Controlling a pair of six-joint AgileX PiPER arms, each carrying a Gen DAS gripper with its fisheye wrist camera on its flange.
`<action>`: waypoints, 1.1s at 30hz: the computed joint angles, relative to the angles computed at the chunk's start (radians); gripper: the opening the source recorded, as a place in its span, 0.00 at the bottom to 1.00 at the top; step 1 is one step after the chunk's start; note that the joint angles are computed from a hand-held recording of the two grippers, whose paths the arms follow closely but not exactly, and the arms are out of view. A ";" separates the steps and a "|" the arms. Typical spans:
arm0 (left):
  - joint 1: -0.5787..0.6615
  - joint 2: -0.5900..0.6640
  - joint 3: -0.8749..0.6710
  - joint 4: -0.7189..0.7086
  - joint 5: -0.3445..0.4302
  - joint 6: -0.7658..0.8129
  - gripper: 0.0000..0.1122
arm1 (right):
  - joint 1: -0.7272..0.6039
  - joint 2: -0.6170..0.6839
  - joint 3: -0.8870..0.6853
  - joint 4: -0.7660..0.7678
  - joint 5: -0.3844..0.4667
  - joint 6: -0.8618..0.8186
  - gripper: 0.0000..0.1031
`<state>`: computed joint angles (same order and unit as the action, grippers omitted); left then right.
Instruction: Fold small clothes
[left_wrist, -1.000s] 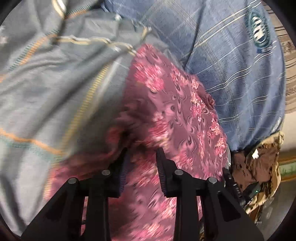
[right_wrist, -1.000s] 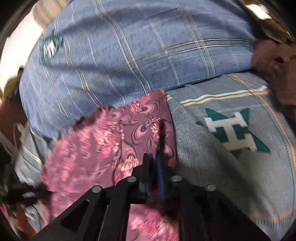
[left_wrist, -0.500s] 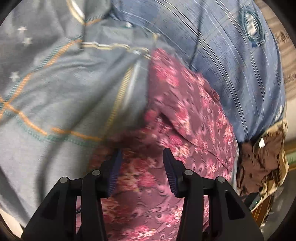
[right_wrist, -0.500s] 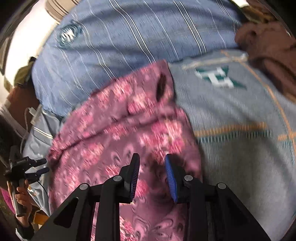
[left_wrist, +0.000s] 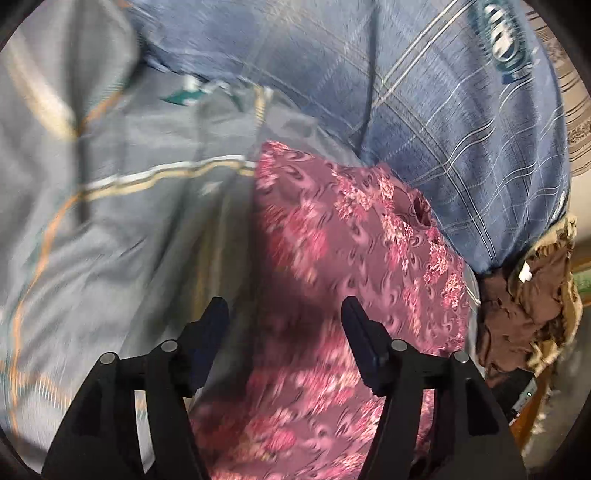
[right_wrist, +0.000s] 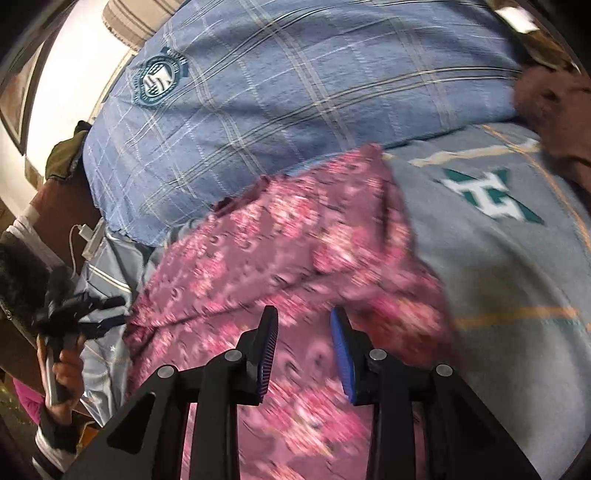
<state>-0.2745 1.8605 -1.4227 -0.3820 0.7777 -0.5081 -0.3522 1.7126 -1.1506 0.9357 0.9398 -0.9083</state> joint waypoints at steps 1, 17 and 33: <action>0.017 0.047 -0.050 -0.033 0.038 0.036 0.56 | 0.030 0.010 -0.015 -0.002 -0.014 0.021 0.32; -0.140 0.262 -0.429 0.572 0.160 -0.144 0.03 | 0.221 0.085 -0.050 0.013 -0.111 0.049 0.32; -0.356 0.159 -0.218 0.803 0.149 -0.312 0.19 | 0.008 0.145 -0.040 0.107 -0.120 -0.059 0.24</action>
<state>-0.6303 2.0190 -1.6410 0.4212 0.9268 -0.8197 -0.3446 1.8577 -1.1908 1.0427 0.8194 -0.9673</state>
